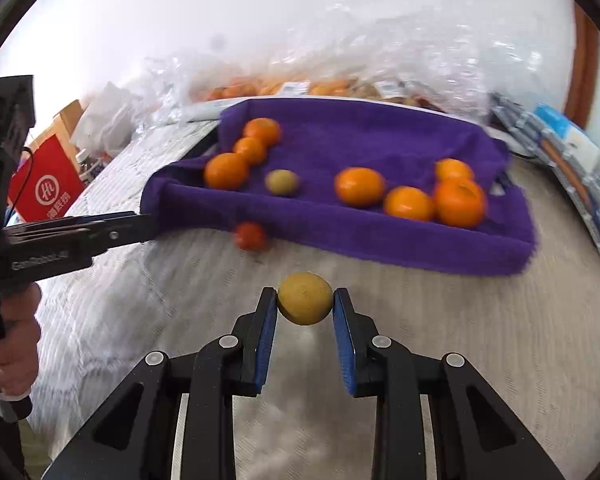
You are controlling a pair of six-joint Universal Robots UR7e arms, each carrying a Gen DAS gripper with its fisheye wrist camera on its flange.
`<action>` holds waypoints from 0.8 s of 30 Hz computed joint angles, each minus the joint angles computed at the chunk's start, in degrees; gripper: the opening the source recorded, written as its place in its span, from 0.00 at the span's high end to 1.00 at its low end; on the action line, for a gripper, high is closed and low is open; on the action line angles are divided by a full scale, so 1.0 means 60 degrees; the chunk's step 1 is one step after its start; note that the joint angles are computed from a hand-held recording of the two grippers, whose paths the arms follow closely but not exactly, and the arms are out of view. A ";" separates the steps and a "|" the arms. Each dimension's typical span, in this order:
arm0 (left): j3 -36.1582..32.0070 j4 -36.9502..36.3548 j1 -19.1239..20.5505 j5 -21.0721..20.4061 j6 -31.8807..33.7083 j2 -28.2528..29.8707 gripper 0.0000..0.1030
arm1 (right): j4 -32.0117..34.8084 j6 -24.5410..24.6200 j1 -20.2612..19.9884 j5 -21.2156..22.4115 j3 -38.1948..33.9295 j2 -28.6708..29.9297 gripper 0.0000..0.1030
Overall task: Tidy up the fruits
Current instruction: 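Grasp a yellow fruit with the right tool while the left tool grasps a small red fruit, then carry the yellow fruit and the red fruit over the towel with both tools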
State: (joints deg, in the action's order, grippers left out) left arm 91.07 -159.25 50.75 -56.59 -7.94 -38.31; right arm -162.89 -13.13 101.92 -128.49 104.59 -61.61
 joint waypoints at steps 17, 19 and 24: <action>-0.1214 0.0163 -0.0194 0.0046 -0.1254 0.1350 0.78 | -0.0498 0.0409 -0.0801 0.0082 0.1145 -0.1693 0.72; -0.1116 0.0084 -0.0227 0.0135 -0.1223 0.1292 0.78 | -0.0494 0.0439 -0.0819 0.0050 0.1129 -0.1692 0.72; -0.0551 -0.0223 -0.0372 0.0272 -0.1212 0.0851 0.78 | -0.0789 0.0495 -0.0725 0.0238 0.1215 -0.1837 0.72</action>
